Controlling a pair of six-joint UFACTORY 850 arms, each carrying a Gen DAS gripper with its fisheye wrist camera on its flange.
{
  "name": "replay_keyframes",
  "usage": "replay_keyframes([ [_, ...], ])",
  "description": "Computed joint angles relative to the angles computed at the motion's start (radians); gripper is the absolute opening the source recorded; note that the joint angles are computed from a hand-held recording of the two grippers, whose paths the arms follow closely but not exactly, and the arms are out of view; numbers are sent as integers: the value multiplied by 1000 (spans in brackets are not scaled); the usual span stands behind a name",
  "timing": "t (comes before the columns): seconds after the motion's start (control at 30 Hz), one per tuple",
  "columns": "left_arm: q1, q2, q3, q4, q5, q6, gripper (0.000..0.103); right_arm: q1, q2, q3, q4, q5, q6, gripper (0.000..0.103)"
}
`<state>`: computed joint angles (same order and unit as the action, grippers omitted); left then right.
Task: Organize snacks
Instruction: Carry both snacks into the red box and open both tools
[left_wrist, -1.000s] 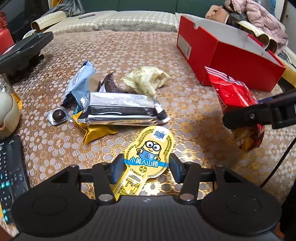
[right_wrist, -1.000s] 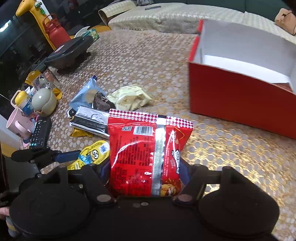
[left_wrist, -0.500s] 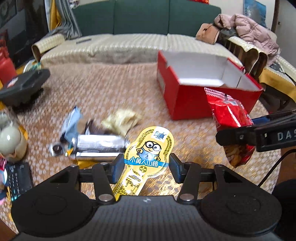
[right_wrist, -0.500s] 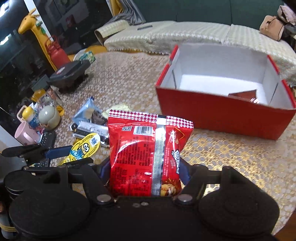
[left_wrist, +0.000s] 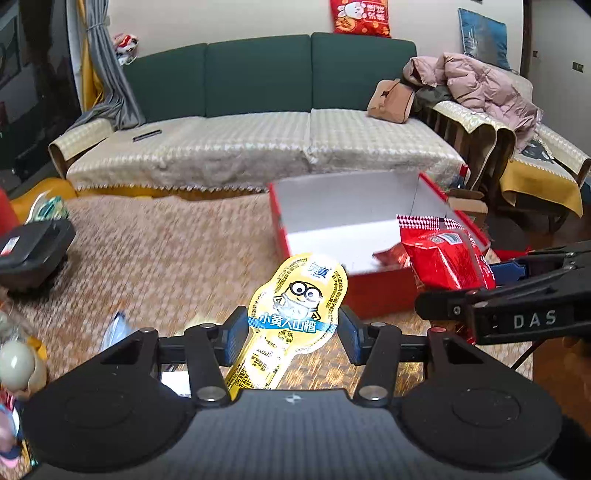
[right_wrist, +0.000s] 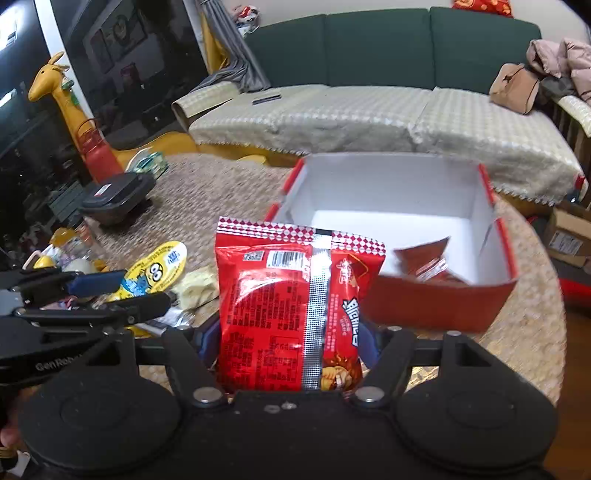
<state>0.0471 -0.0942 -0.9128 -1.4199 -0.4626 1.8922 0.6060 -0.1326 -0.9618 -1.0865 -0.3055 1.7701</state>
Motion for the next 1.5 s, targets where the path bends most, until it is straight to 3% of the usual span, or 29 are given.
replay_keyframes([
  [0.47,-160,-144,-178,71,105,-154,51,-138,-39,-29,32,-12,-126,69],
  [0.83,-243,-299,-329,279,163,-366,51,-242,-148,-96,194,-7,-328,69],
  [1.27,-281,-434,-441,709,136,-771,51,-253,-279,-202,429,-87,-668,69],
  [1.5,-282,-453,-453,810,116,-879,52,-236,-302,-218,437,-131,-719,69],
])
